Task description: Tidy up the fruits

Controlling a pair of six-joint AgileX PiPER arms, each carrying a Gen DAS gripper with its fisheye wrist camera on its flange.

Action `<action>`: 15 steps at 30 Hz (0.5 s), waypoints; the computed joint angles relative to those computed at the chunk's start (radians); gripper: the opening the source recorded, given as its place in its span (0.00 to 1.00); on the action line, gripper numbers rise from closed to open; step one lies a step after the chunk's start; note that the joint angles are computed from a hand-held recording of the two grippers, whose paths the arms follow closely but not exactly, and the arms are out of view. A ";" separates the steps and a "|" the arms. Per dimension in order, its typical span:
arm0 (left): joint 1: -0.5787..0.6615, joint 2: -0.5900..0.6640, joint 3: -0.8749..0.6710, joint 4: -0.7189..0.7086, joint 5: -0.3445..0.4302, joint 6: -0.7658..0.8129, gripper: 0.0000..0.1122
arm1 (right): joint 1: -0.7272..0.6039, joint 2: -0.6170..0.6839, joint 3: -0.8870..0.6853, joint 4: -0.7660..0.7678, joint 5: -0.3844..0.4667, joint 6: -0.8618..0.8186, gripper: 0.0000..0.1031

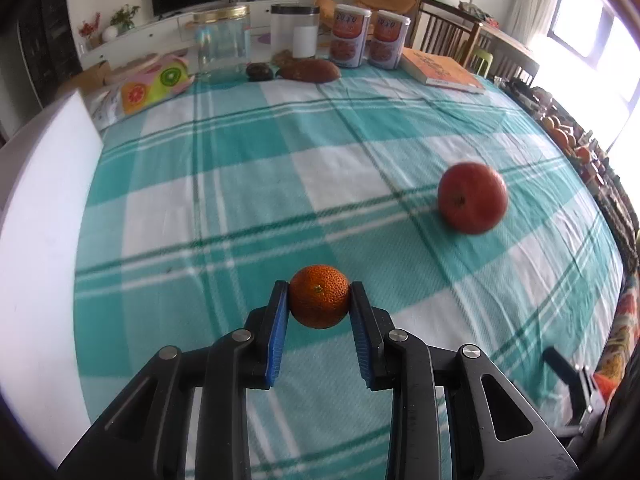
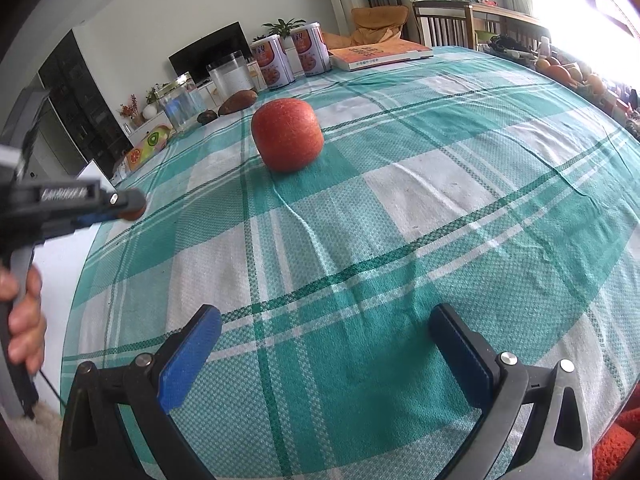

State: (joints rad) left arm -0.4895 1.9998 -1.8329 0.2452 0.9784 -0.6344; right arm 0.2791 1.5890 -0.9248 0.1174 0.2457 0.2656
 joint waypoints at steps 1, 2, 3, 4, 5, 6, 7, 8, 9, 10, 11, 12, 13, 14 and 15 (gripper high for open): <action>-0.015 -0.042 0.084 0.022 -0.034 -0.038 0.27 | 0.002 0.000 0.001 -0.011 -0.001 0.009 1.00; -0.031 -0.077 0.158 0.048 -0.069 -0.083 0.27 | 0.004 0.001 -0.001 -0.030 0.001 0.027 1.00; -0.045 -0.101 0.215 0.072 -0.098 -0.123 0.27 | 0.008 0.001 -0.001 -0.057 0.003 0.051 1.00; -0.059 -0.120 0.262 0.104 -0.122 -0.169 0.27 | 0.012 0.002 -0.002 -0.084 0.005 0.076 1.00; -0.073 -0.131 0.295 0.142 -0.139 -0.218 0.27 | 0.016 0.003 -0.004 -0.109 0.008 0.098 1.00; -0.084 -0.137 0.320 0.175 -0.153 -0.259 0.28 | 0.019 0.003 -0.004 -0.125 0.010 0.112 1.00; -0.093 -0.145 0.347 0.206 -0.175 -0.294 0.29 | 0.020 0.002 -0.003 -0.131 0.010 0.116 1.00; -0.100 -0.145 0.367 0.241 -0.196 -0.331 0.30 | 0.019 0.000 -0.001 -0.128 0.008 0.112 1.00; -0.108 -0.141 0.381 0.284 -0.210 -0.375 0.35 | 0.017 0.000 0.001 -0.115 0.006 0.098 1.00; -0.117 -0.131 0.384 0.319 -0.208 -0.408 0.48 | 0.018 0.000 0.001 -0.114 0.005 0.099 1.00; -0.126 -0.115 0.378 0.341 -0.198 -0.428 0.56 | 0.016 -0.001 0.003 -0.100 0.002 0.085 1.00; -0.130 -0.097 0.373 0.360 -0.191 -0.443 0.66 | 0.014 -0.004 0.006 -0.082 0.000 0.068 1.00; -0.140 -0.092 0.375 0.392 -0.181 -0.468 0.69 | 0.011 -0.005 0.009 -0.062 -0.003 0.050 1.00; -0.144 -0.084 0.360 0.401 -0.160 -0.474 0.71 | 0.009 -0.007 0.011 -0.046 -0.007 0.035 1.00; -0.144 -0.075 0.346 0.402 -0.139 -0.479 0.76 | 0.008 -0.008 0.013 -0.038 -0.009 0.028 1.00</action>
